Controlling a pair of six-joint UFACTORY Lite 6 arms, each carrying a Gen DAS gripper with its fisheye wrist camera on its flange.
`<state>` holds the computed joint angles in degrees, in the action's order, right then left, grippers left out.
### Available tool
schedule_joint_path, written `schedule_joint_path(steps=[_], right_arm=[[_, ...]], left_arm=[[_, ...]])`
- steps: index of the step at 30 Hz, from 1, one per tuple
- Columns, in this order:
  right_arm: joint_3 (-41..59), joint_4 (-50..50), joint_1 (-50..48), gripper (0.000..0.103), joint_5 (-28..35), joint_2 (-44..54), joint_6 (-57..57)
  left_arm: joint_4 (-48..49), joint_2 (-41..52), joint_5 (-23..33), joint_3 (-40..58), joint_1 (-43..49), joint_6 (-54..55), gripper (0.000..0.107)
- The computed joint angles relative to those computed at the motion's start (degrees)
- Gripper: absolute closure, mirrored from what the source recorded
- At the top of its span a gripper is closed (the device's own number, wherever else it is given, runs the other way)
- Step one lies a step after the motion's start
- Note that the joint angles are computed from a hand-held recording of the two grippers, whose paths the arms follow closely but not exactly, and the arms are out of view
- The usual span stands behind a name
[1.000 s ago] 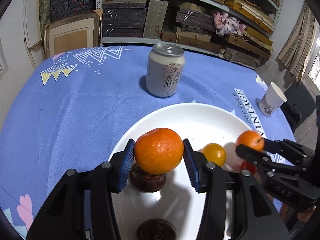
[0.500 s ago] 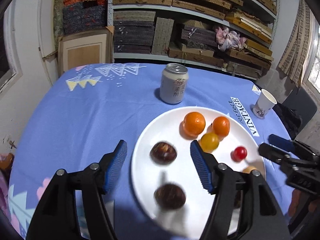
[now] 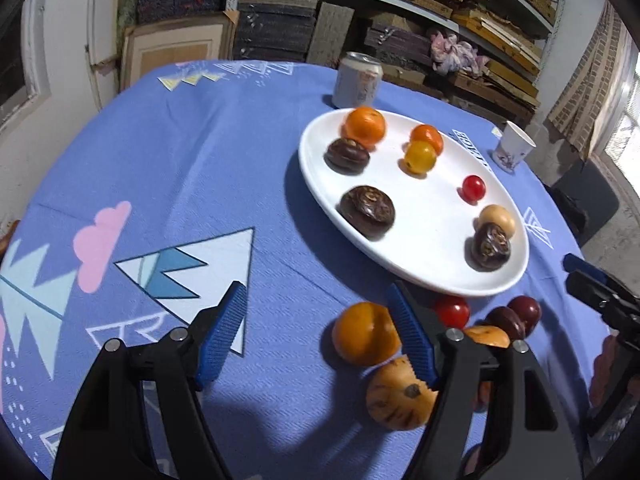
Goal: Organize fruits
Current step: 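Move both open tools back toward the remaining fruit cluster, then grasp a dark red fruit with the right tool while the left tool grasps an orange fruit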
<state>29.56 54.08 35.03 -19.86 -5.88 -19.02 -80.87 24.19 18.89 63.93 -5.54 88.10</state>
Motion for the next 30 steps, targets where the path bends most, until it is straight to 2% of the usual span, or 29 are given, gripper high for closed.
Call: schedule_joint_path(steps=[3, 7, 12, 15, 19, 25, 28, 30], right_arm=[[0.3, -2.7, -0.2, 0.034, 0.5, 1.6, 2.6], [-0.5, -14.1, -2.4, 0.034, 2.8, 1.4, 14.0], [1.1, -13.8, -2.0, 0.034, 4.1, 4.2, 12.6], [2.6, -11.3, -0.6, 0.034, 4.7, 6.2, 9.2], [3.9, -10.4, 0.4, 0.034, 5.8, 7.9, 7.8], [4.8, -10.4, 0.5, 0.034, 7.3, 9.3, 7.4], [4.7, -15.5, 0.2, 0.038, 8.1, 9.3, 12.0], [4.5, -22.8, -0.3, 0.042, 8.4, 9.3, 18.8]], left_arm=[[2.5, 1.2, 0.6, 0.8, -0.2, -1.9, 0.036], [4.5, 1.7, 1.8, 1.1, -0.5, -3.0, 0.035], [8.1, 2.8, 3.7, 2.0, -1.1, -5.9, 0.035], [12.4, 4.2, 4.7, 3.1, -1.8, -9.5, 0.039], [13.0, 5.3, 8.4, 4.6, -0.3, -10.8, 0.047], [10.6, 3.8, 9.1, 2.7, -1.3, -6.5, 0.069], [9.3, 3.2, 8.2, 1.8, -1.8, -4.7, 0.070], [9.2, 3.3, 8.0, 2.0, -1.8, -4.6, 0.070]])
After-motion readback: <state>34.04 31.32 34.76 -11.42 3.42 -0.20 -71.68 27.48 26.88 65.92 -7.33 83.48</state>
